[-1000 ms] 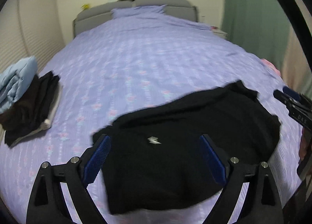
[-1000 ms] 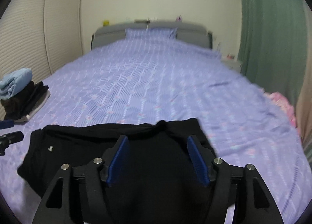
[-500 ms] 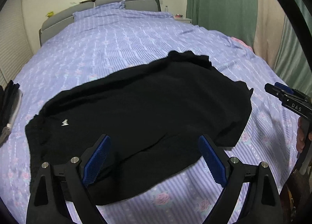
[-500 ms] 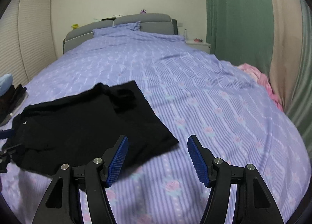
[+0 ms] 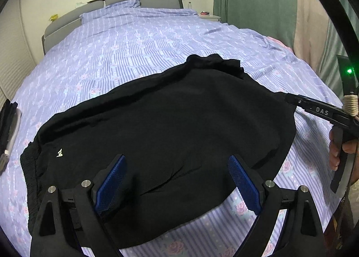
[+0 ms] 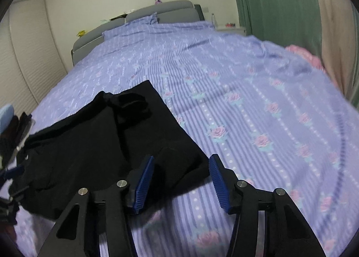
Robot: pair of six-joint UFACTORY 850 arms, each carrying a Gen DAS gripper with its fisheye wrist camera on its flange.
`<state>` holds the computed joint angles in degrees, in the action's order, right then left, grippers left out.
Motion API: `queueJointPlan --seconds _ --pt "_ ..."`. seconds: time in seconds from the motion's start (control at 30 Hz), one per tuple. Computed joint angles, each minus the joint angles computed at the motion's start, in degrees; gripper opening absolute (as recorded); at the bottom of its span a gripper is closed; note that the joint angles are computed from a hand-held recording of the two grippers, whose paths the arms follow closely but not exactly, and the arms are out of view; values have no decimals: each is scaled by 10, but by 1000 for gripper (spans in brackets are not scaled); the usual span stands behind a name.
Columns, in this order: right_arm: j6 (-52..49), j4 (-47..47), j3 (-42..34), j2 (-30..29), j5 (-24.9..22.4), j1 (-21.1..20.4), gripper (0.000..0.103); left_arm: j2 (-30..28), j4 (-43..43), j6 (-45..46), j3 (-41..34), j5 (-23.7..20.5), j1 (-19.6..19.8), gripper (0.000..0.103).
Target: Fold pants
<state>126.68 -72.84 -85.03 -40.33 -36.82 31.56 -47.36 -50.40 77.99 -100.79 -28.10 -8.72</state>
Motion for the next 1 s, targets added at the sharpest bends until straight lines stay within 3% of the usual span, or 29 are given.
queueJointPlan --seconds 0.1,0.3,0.33,0.37,0.47,0.53,0.6,0.67,0.7,0.77,0.87,1.0 --pt "-46 34 -17 -13 11 -8 52 -7 9 -13 -10 -2 0 93" --pt "-120 103 -41 -31 20 -20 24 -23 33 -47 -31 -8 -3 93" --pt "-135 115 -47 -33 8 -18 12 -25 37 -53 -34 -7 -3 93" --pt "-151 128 -53 -35 -7 -15 9 -27 40 -57 -37 -10 -3 93" --pt "-174 152 -65 -36 -81 1 7 -31 40 -62 -42 -17 -1 93" --pt "-179 159 -62 -33 -93 5 7 -35 42 -65 -46 -18 0 93" --pt "-202 161 -67 -37 -110 7 10 -37 48 -73 -50 -12 -1 93" --pt "-204 165 -88 -46 -172 14 48 -36 45 -70 -48 -2 0 93" --pt "-181 140 -90 -47 -200 21 54 -35 38 -64 -47 3 2 93" --pt "-148 68 -79 -34 -189 26 57 -36 30 -56 -50 7 4 93" --pt "-195 38 -110 -43 -147 13 57 -38 19 -44 -59 20 6 93" --pt "-374 92 -207 -90 -59 -19 57 -53 43 -56 -92 28 6 93"
